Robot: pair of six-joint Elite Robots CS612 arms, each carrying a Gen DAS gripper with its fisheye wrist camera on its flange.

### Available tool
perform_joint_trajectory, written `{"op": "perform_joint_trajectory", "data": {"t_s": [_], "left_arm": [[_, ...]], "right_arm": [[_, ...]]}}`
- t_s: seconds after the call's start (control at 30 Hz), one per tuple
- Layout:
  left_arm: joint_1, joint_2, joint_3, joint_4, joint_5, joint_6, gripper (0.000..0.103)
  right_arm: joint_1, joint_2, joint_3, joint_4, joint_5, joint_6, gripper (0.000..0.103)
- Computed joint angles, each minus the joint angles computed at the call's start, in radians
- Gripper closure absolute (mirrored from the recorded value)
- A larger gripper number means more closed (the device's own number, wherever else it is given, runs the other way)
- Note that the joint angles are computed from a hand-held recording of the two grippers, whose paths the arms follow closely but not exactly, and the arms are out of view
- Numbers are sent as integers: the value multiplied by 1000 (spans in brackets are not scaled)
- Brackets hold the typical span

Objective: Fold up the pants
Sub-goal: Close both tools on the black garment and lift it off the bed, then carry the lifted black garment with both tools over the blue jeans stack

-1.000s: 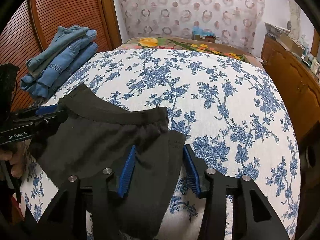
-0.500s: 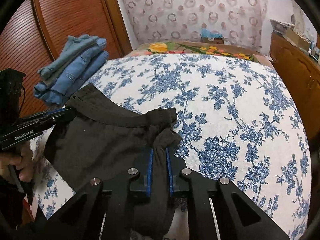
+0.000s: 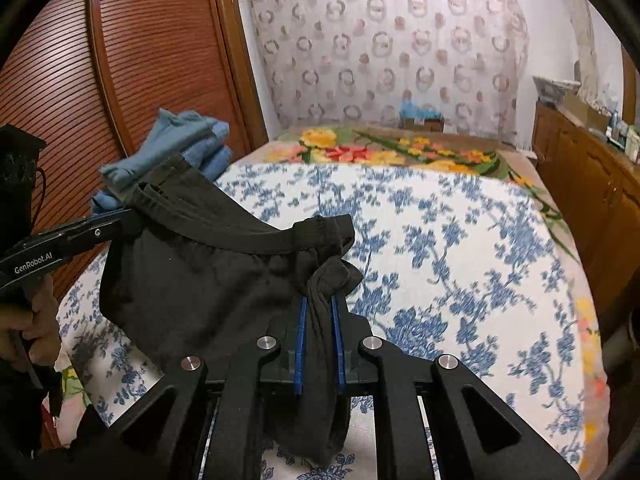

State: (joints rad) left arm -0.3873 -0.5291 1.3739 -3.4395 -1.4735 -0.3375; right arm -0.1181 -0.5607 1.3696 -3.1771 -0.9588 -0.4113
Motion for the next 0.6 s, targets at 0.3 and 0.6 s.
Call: {"op": "perform_joint_trajectory", "data": {"t_s": [0.3,0.6], "left_arm": [[-10,-23,14,-52,27,45,90],[-14,-50,39,-97,49,82,90]], "right_arm": [[-16,-39,53,-96,32,9,92],[-24,-68,86,-159,73,8,92]]}}
